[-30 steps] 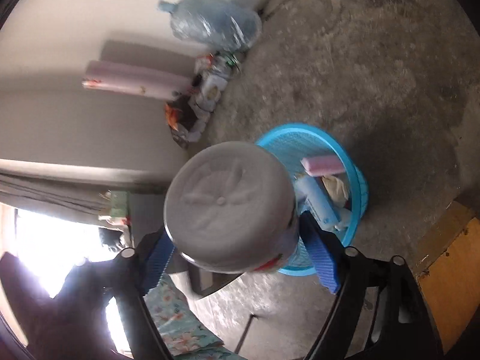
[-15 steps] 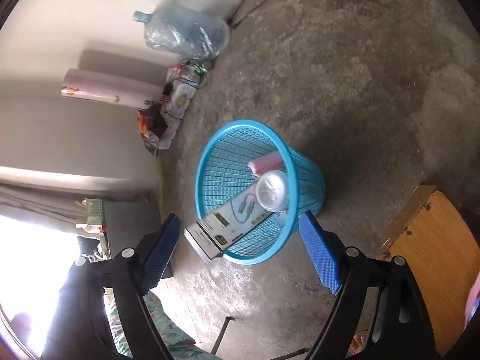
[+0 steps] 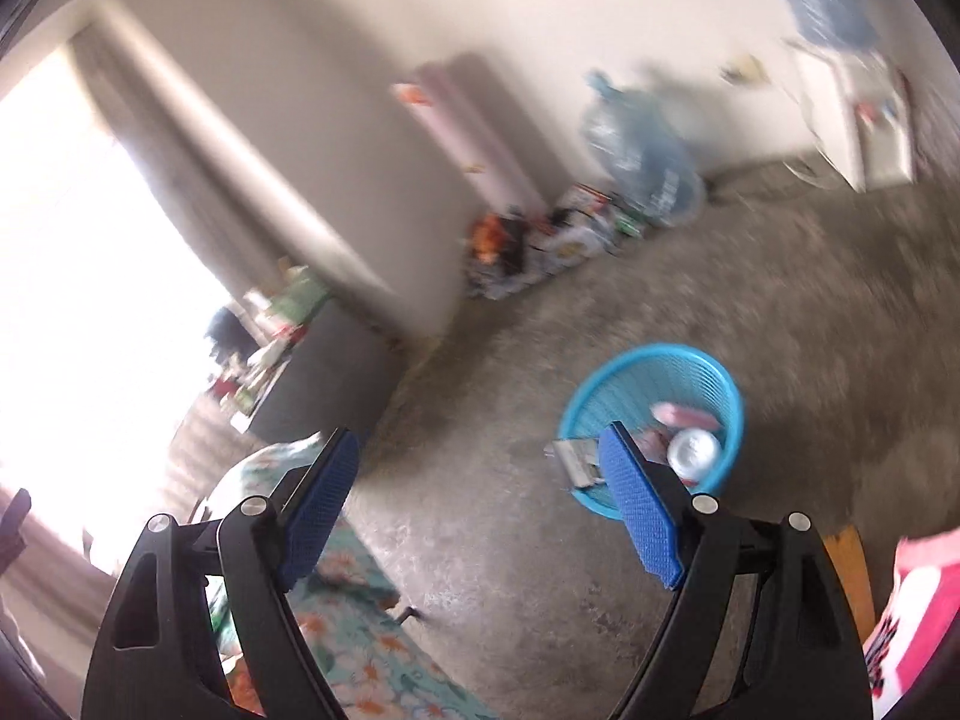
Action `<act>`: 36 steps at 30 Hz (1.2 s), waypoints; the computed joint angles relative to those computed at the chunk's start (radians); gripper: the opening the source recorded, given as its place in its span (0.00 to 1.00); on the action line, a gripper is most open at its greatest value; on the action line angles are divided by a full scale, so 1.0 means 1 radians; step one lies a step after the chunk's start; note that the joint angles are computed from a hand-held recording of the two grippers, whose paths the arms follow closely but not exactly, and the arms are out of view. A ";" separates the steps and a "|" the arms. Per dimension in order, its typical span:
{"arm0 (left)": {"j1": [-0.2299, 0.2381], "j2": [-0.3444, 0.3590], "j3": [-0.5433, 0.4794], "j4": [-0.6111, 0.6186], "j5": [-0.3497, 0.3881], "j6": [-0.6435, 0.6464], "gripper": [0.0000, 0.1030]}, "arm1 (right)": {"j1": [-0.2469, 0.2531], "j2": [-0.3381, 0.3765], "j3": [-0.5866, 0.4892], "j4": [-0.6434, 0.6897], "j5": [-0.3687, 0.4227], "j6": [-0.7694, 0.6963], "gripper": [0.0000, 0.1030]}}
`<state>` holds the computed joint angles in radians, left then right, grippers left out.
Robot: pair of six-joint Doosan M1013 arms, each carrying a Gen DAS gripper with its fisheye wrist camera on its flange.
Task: Collect trash
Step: 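Move both tools back over the snack bags on the bed, then grasp the green snack bag with the right gripper while the left gripper grasps the pink-blue snack bag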
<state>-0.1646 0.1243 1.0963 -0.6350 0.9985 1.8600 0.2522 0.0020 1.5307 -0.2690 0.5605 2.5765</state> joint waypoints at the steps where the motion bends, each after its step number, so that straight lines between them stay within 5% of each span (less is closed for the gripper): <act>1: 0.029 -0.034 0.042 0.002 -0.030 -0.008 0.83 | 0.010 0.002 -0.016 0.065 -0.013 -0.083 0.78; 8: 0.210 -0.202 0.276 0.014 -0.113 -0.077 0.83 | 0.065 0.050 -0.119 0.568 0.070 -0.612 0.78; 14: 0.298 -0.248 0.391 -0.027 -0.104 -0.125 0.83 | 0.128 0.081 -0.157 0.615 0.185 -0.641 0.78; 20: 0.317 -0.263 0.469 -0.078 -0.106 -0.100 0.83 | 0.141 0.096 -0.173 0.854 0.232 -0.754 0.78; 27: 0.276 -0.263 0.497 -0.063 -0.093 -0.069 0.83 | 0.140 0.213 -0.268 1.182 0.322 -0.813 0.67; 36: 0.269 -0.263 0.511 -0.069 -0.089 -0.044 0.83 | 0.184 0.336 -0.380 1.098 0.430 -0.609 0.54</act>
